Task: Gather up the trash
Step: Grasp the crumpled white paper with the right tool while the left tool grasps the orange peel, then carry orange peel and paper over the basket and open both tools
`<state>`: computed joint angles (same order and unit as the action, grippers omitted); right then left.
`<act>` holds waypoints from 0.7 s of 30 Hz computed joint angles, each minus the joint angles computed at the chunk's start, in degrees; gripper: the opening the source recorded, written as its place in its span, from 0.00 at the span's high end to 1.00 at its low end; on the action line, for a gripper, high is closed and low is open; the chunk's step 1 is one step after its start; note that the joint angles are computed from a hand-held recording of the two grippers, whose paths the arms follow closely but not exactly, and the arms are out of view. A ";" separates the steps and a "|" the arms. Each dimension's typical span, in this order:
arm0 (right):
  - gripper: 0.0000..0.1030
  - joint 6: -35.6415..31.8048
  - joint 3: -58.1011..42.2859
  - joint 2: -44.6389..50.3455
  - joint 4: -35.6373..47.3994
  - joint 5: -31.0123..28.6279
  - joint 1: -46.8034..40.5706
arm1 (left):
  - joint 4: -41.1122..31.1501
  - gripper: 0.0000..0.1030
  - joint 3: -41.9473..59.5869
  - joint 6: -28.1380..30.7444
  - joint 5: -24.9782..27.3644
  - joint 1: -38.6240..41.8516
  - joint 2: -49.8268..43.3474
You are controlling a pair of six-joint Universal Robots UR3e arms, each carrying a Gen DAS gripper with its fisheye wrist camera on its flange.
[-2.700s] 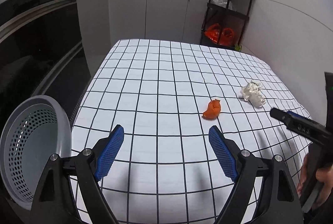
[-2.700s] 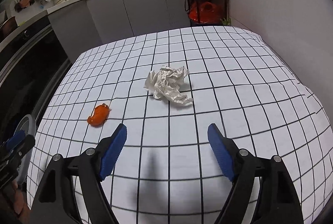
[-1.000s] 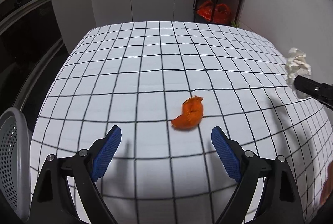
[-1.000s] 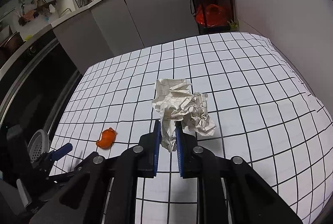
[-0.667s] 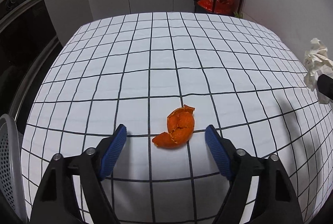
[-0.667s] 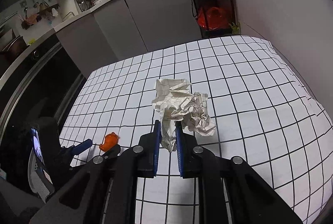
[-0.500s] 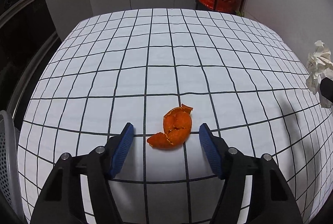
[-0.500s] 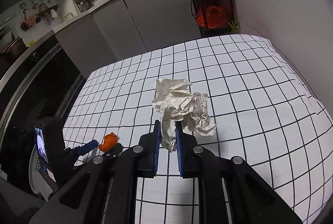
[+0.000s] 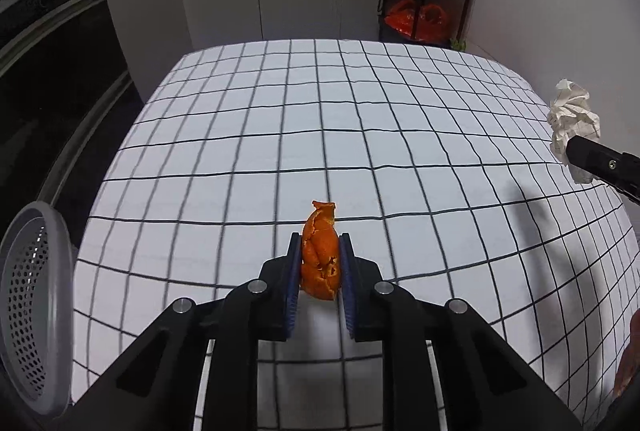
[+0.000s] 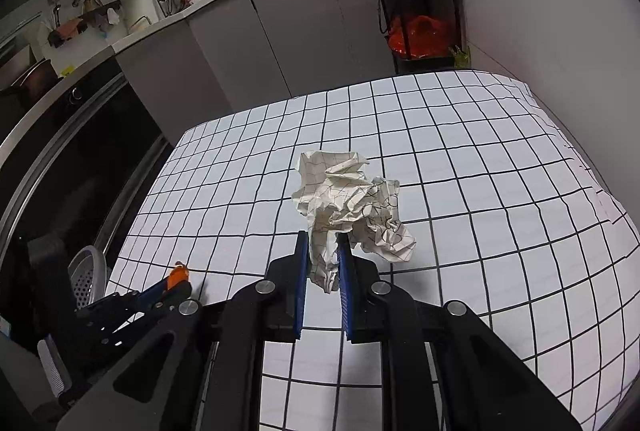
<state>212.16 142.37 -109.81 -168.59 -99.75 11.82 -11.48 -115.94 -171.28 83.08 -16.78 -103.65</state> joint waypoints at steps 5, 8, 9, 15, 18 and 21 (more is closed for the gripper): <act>0.86 4.72 -7.62 9.94 -1.90 -4.82 10.23 | -1.70 0.82 -10.81 6.61 -4.08 10.35 15.29; 0.86 7.92 -15.37 18.15 -1.62 -10.03 18.57 | -6.67 0.82 -15.79 12.41 -9.06 20.24 26.26; 0.86 8.84 -17.52 20.46 -1.82 -10.52 20.54 | -9.54 0.82 -17.22 15.02 -11.65 24.74 30.49; 0.86 11.35 -38.17 37.21 3.14 -13.82 32.29 | -29.48 0.82 -19.69 32.80 -24.76 50.61 47.66; 0.86 11.42 -48.64 44.39 6.30 -13.33 35.15 | -35.11 0.82 -19.64 40.34 -28.84 60.59 49.89; 0.86 11.01 -60.51 51.67 10.74 -11.65 36.79 | -33.39 0.82 -19.88 43.72 -30.35 67.06 47.42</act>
